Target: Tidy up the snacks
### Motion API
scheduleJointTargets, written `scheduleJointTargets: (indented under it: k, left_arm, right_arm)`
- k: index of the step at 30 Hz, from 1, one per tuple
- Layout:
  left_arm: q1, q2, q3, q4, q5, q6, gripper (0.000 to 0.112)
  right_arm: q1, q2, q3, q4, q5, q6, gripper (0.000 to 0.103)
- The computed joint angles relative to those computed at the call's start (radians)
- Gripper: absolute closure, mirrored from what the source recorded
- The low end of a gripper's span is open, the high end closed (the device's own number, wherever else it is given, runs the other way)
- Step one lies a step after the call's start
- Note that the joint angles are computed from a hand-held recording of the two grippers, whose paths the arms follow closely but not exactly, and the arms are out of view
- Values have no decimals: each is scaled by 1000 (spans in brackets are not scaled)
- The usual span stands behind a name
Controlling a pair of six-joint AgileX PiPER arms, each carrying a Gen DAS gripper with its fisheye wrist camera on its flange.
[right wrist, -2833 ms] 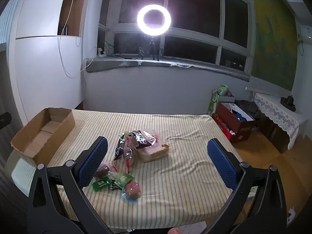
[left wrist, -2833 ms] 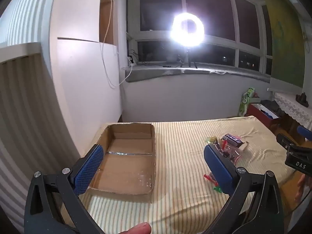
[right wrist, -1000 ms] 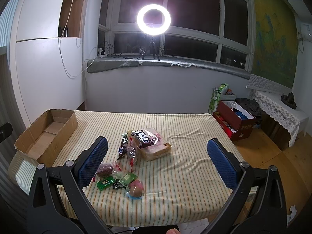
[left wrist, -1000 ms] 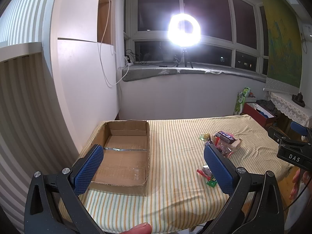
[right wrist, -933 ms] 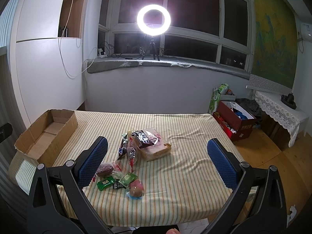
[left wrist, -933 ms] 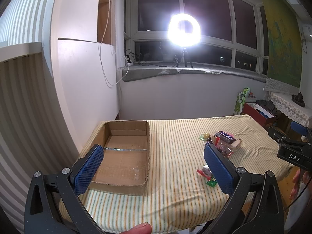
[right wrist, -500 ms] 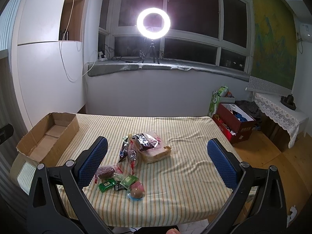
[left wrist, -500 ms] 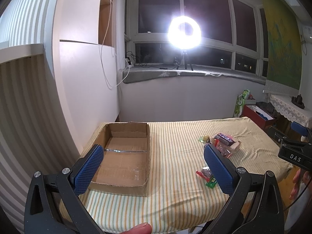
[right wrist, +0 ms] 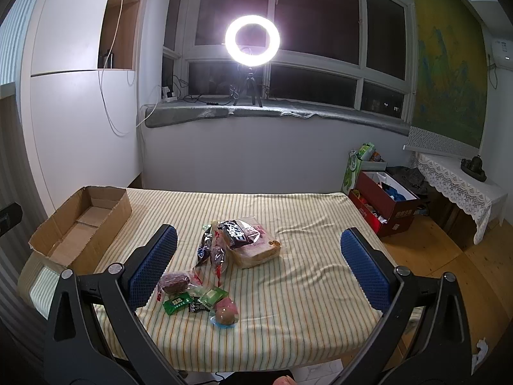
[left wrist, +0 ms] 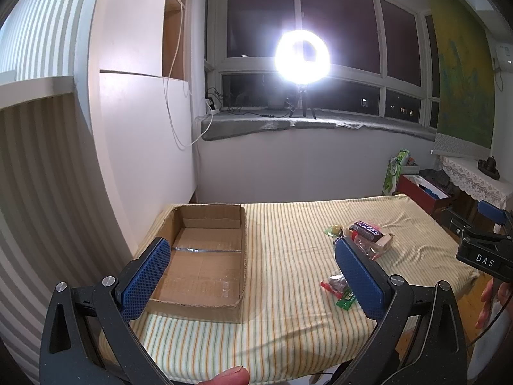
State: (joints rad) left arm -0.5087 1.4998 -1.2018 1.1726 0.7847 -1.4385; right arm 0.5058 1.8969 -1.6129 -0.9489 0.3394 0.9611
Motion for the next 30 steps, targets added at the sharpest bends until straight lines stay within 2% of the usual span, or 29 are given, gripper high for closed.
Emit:
scheduleJointTargets:
  k: [17,27,30]
  left_arm:
    - [-6,8,-17,-14,10,22,10]
    - [8,58,-54,-66,-18,67,10]
    - [20,87,-68,-120,-54,99,10]
  right_arm:
    - [-1,2,2,13,-3,-10,0]
    - [-41,42,-14,161,-21,-158,0]
    - [-63,65,-19,282,-31,-276,0]
